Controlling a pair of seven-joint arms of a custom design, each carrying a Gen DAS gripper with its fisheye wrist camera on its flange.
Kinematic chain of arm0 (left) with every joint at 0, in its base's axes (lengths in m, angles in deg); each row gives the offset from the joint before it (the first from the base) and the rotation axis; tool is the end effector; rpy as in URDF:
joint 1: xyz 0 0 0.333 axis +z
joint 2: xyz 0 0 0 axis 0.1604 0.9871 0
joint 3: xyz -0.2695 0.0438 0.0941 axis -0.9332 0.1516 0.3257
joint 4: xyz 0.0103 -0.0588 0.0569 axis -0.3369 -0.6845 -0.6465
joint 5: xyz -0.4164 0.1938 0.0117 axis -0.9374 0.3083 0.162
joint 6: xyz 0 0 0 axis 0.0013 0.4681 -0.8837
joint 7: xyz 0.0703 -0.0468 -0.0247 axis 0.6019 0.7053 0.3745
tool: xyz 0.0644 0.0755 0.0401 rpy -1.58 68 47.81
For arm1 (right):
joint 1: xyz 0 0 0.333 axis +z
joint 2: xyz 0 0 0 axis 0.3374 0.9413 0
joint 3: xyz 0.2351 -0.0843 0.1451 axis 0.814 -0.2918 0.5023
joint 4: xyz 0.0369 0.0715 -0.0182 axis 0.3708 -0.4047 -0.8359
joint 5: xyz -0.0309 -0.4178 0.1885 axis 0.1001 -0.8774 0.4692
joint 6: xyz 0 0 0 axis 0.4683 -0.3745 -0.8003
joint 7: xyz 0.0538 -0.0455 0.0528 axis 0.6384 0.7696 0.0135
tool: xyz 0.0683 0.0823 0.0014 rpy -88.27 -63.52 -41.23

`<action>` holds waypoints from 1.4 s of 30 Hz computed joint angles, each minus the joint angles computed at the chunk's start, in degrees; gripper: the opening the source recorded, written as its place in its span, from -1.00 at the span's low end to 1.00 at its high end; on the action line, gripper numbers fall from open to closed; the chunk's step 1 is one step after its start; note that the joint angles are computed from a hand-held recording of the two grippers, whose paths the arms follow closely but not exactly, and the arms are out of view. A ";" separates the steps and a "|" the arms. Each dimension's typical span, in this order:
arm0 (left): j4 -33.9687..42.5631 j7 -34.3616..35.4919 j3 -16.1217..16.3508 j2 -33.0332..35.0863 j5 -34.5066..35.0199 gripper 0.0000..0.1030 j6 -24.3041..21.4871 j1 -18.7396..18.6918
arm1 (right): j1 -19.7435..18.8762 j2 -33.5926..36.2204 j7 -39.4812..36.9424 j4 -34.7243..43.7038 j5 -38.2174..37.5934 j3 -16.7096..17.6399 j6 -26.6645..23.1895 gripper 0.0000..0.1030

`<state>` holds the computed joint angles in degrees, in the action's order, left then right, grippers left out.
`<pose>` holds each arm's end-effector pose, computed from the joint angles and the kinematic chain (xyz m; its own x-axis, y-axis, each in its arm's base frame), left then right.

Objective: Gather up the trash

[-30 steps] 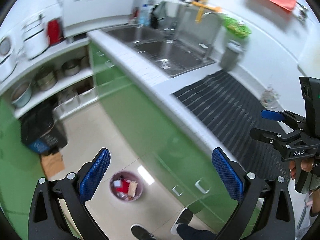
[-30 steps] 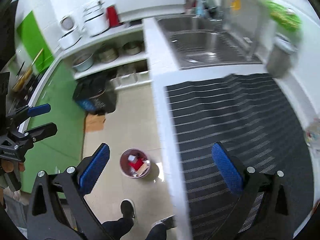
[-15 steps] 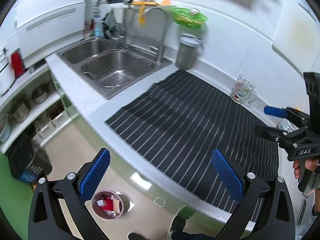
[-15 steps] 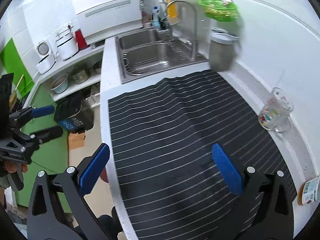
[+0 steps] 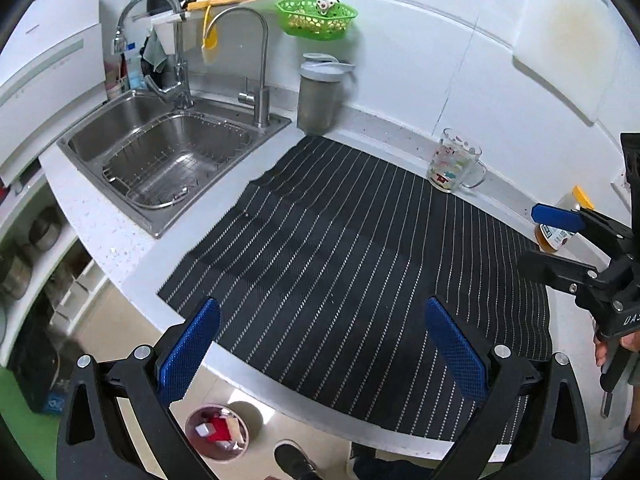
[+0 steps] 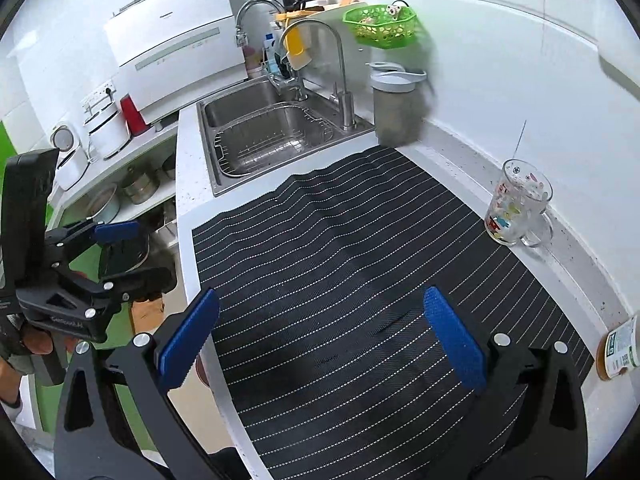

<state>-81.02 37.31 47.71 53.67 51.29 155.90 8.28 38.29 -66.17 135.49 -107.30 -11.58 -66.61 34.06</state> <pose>0.4167 -0.0089 0.9475 -0.4693 -0.8710 0.1453 -0.7305 0.2904 -0.6181 0.4047 0.2071 0.9793 0.1574 -0.9788 -0.1313 -0.7627 -0.0360 -0.6458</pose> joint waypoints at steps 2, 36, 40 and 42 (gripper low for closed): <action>1.07 0.67 0.65 1.15 -1.37 0.89 -0.12 -0.10 | 0.15 0.85 0.60 1.14 -0.49 0.25 -0.24 0.95; 6.11 -0.05 -2.57 5.84 -0.03 0.89 -0.19 1.93 | 2.09 6.09 0.42 7.53 -0.95 -2.25 -2.25 0.95; 6.16 0.05 -2.66 5.85 0.02 0.89 -0.38 2.05 | 1.91 5.74 0.40 6.94 -0.90 -2.16 -1.97 0.95; 6.09 0.09 -2.68 5.81 0.03 0.89 -0.40 2.08 | 1.89 5.90 0.45 7.24 -0.91 -2.08 -2.16 0.95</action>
<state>-74.93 37.40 45.03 59.48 51.32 155.50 10.36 40.18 -60.27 135.94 -100.05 -12.49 -68.69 31.90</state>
